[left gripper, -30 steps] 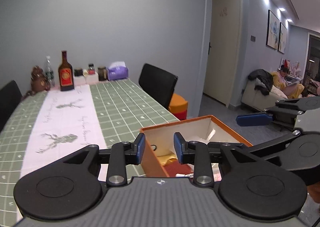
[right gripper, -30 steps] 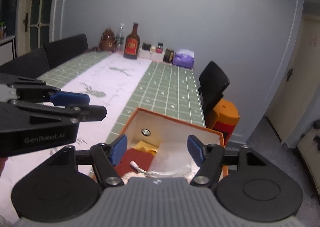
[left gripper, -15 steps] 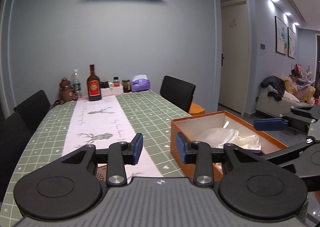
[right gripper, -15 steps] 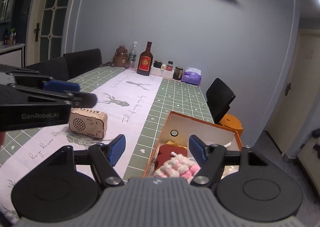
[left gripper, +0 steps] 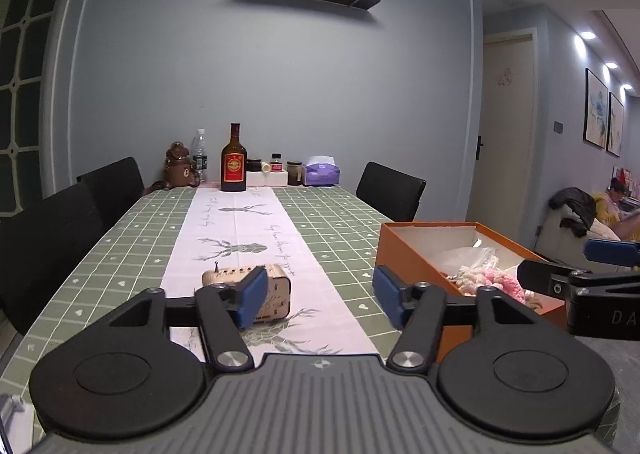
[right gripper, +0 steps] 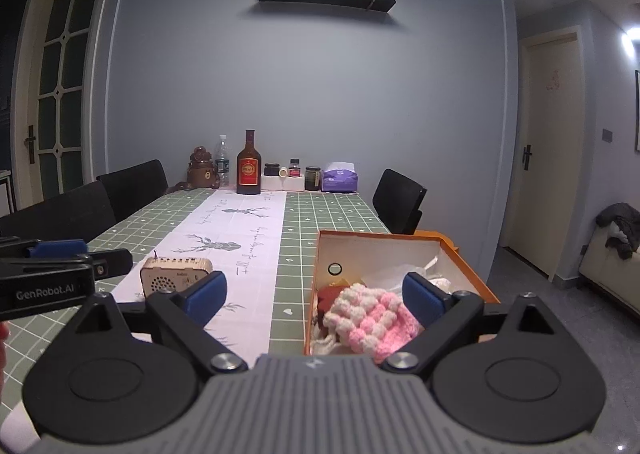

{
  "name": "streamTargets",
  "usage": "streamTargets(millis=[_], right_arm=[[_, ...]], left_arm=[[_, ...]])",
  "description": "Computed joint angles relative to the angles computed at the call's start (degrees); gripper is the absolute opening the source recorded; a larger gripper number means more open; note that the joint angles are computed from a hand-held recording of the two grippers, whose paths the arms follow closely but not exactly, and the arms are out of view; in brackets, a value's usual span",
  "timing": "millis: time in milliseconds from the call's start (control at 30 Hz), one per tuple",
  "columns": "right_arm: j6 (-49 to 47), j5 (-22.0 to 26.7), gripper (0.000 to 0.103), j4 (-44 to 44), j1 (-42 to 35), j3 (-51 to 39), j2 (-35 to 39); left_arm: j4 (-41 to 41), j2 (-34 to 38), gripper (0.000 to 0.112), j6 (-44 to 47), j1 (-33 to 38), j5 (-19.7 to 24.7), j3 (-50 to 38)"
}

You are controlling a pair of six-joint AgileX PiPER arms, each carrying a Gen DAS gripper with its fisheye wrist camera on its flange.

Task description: Organize soft objects

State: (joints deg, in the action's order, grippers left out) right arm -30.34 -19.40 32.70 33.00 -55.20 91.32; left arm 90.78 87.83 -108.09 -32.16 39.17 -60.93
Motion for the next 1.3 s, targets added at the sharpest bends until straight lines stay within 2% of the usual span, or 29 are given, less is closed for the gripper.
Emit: streamTargets(millis=[67,133,333,567,633,733,1300], right_arm=[[-0.61,-1.95,0.095,1.02,0.93,1.69,0.24],[0.35,-3.43,0.096,0.77,1.67,3.04,0.69],[4.81,-5.8,0.098,-1.72,2.33,4.79,2.16],[2.4,-6.59,0.1,0.9,3.18,4.69,4.05],[0.85,-7.54,0.1,2.72,3.66,5.15,4.77],[0.97,-7.83,0.1,4.01,3.68,5.45,5.54],[3.61,-8.93,0.1,5.37,4.12,6.11,7.19]], left_arm=[[0.94,-0.32,0.076,-1.44,-0.7,1.02,1.74],[1.8,0.0,0.089,-2.64,-1.94,3.37,2.88],[2.98,1.86,0.091,-5.23,-4.76,10.27,4.87],[1.71,1.36,0.093,-8.46,-3.9,6.83,6.5],[2.16,1.8,0.101,-9.62,-5.05,8.27,7.1],[0.73,3.33,0.103,-8.73,-6.52,11.84,6.29],[-2.52,4.38,0.103,-8.1,-6.19,10.34,6.35]])
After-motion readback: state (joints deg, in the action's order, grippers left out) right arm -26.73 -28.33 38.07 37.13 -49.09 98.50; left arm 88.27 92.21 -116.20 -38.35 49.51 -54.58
